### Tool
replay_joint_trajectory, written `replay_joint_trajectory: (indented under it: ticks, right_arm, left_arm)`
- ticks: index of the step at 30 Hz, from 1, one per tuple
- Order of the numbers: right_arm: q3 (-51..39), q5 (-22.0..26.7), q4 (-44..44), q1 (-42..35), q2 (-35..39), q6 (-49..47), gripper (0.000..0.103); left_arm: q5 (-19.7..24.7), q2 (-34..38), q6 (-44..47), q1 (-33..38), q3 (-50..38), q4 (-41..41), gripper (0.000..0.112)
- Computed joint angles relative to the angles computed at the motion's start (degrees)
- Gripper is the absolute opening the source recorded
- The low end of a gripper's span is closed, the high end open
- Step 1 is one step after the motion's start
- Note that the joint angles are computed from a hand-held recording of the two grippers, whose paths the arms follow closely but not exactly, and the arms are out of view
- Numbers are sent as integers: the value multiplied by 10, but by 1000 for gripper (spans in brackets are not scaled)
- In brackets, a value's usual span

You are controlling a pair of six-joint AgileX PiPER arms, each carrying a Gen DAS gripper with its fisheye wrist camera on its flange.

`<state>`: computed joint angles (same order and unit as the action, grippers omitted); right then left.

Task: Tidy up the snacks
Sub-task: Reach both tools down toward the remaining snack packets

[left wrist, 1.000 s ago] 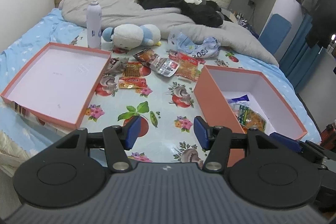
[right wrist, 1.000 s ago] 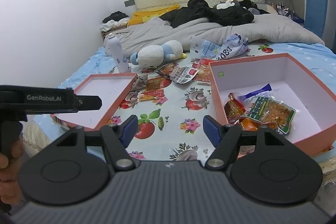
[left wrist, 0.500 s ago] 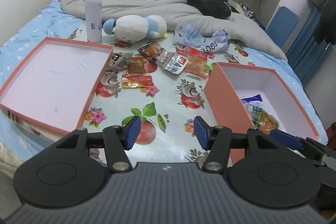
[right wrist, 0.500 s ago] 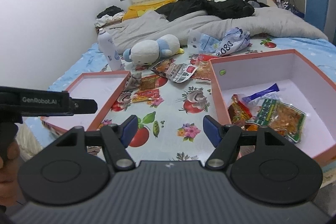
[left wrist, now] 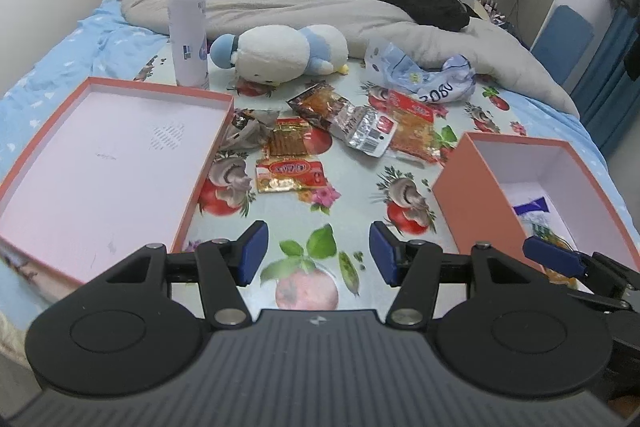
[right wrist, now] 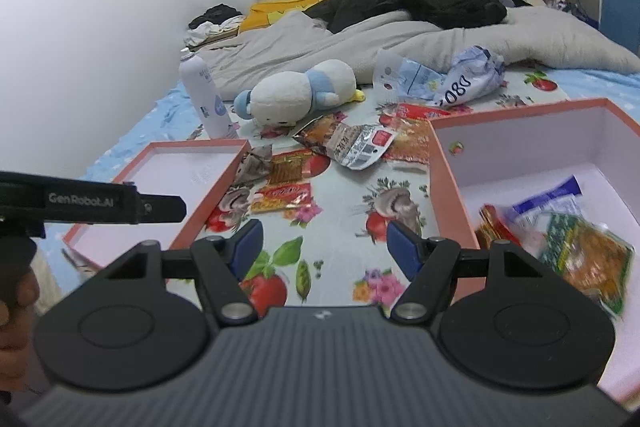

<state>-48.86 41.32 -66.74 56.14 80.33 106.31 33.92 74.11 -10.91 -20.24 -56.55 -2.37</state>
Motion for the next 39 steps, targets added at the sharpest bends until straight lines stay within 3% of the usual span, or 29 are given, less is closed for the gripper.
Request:
replay_joint_trajectory:
  ticks: [3,5,13,17,21,25,31,33,36,39]
  right_arm:
    - [-15,-37,-29,-35,37,9,70]
    - [-32,-51,-55,-55,72,18,70]
    - [-136,-89,-126,-128,222,-52,70]
    - [-210,-66,-108,-146,307,-125,69]
    - [-288,-36,-53,-154,374,-234,64]
    - [-387,35,-13,-154,453,-379,58]
    - [-447,57,-41,-163,513,-461,51]
    - [-465,58,-33,-167,526,-488,39]
    - [-484,66,-47,-167,545,-497,35]
    - [-495,55,-46,-174,553,-498,26]
  left_arm:
    - [-26,43,38,20,-15,-24,62]
    - [-43,81,71,32,-32,-38,72]
    - [-91,245,100,40,-144,26,73]
    - [-105,325,90,37,-215,90,73]
    - [-83,400,74,36,-297,139,73]
    - [-85,458,38,29,-351,224,73]
    - [-73,536,36,29,-431,278,73]
    - [-68,555,36,28,-452,291,72]
    - [-65,581,50,30,-479,297,72]
    - [-45,612,66,32,-516,299,69]
